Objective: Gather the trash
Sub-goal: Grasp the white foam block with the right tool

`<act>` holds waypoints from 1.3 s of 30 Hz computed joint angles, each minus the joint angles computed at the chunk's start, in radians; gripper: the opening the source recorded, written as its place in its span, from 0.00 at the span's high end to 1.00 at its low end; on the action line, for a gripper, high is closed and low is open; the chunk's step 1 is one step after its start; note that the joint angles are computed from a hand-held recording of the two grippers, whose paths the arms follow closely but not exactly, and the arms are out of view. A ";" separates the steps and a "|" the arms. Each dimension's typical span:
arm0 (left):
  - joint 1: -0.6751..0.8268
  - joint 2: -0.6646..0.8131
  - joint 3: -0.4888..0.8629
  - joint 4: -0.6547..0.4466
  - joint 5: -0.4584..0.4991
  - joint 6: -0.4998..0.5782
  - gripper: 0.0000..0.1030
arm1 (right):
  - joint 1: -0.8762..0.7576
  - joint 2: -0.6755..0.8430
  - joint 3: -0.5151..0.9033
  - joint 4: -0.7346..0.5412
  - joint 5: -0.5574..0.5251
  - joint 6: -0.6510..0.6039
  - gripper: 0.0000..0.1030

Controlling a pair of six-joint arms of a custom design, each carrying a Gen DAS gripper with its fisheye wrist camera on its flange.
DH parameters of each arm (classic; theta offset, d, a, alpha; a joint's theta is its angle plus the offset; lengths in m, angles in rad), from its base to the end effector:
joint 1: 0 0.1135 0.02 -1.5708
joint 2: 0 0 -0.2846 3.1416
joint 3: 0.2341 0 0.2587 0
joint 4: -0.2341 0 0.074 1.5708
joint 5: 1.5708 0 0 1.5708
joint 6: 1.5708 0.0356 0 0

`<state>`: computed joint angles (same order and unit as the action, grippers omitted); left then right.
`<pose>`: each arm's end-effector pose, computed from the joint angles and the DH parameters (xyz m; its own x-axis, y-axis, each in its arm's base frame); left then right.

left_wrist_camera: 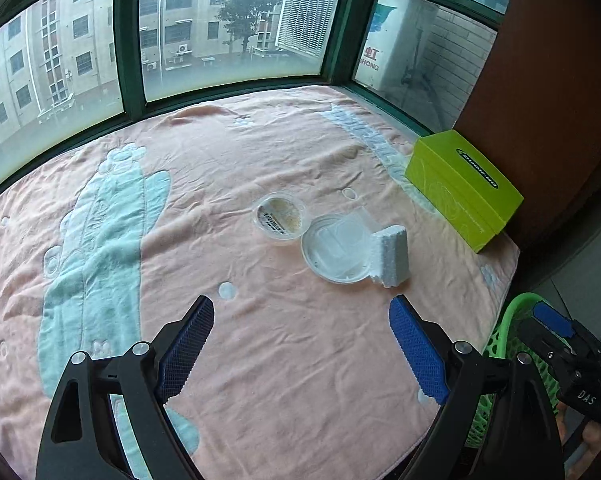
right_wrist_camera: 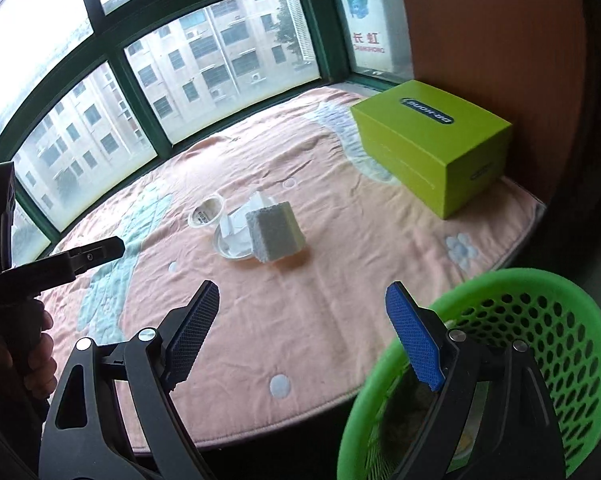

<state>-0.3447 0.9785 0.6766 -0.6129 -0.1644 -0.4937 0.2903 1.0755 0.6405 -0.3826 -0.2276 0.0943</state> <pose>0.1768 -0.0573 0.2456 -0.7702 -0.2202 -0.5986 -0.1426 0.9742 -0.1748 0.2014 0.0685 0.2330 -0.7361 -0.1241 -0.6654 -0.3590 0.9050 0.2283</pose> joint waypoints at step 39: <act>0.294 0.211 -0.003 0.163 0.181 0.239 0.16 | 0.127 0.759 0.438 0.082 0.049 -0.058 0.39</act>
<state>-0.0512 1.1896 0.6734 -0.4503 0.0161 -0.2552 0.4171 1.8344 1.0784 -0.3007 -0.1787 0.0364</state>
